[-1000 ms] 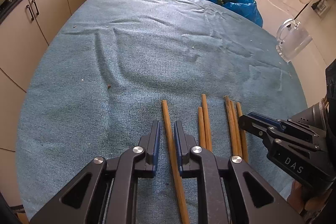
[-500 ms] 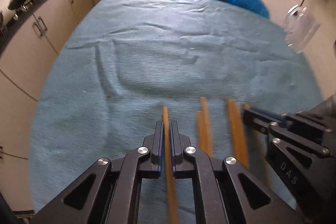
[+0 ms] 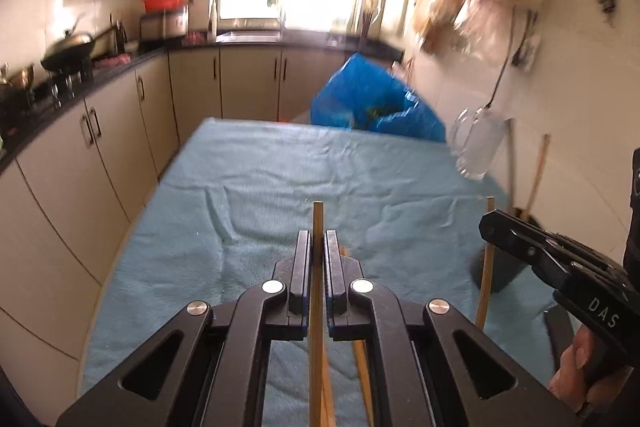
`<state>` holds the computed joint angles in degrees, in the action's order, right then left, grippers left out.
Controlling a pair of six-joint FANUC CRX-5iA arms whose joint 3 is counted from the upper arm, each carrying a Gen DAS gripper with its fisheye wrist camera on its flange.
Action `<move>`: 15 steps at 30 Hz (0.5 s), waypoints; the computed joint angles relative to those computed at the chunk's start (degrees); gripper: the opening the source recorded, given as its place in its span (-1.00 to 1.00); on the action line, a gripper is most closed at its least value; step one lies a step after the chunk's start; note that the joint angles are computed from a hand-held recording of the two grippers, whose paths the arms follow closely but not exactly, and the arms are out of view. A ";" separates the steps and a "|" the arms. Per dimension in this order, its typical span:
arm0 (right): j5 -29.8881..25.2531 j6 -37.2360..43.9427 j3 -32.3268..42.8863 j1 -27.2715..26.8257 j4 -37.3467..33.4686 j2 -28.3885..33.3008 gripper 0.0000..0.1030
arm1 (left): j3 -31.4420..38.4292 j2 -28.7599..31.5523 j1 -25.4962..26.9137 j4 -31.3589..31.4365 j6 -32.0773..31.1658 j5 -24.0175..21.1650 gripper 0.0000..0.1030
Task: Organize utensils
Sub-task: 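Lift both held chopsticks upright and carry them over the black cup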
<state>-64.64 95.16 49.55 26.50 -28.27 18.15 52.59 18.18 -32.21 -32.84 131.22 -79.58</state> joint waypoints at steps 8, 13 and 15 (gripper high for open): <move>10.69 4.69 -14.76 -0.63 -3.22 -11.32 -0.88 | 2.47 -0.38 -4.76 -4.83 1.43 -0.19 -0.90; 12.97 6.93 -17.99 -0.76 -3.52 -14.39 -0.88 | 4.53 0.69 -5.83 -4.86 0.87 -1.13 -0.90; 13.87 7.45 -18.77 -0.90 -3.71 -15.11 -0.88 | 4.91 0.80 -6.18 -4.64 0.63 -1.17 -0.90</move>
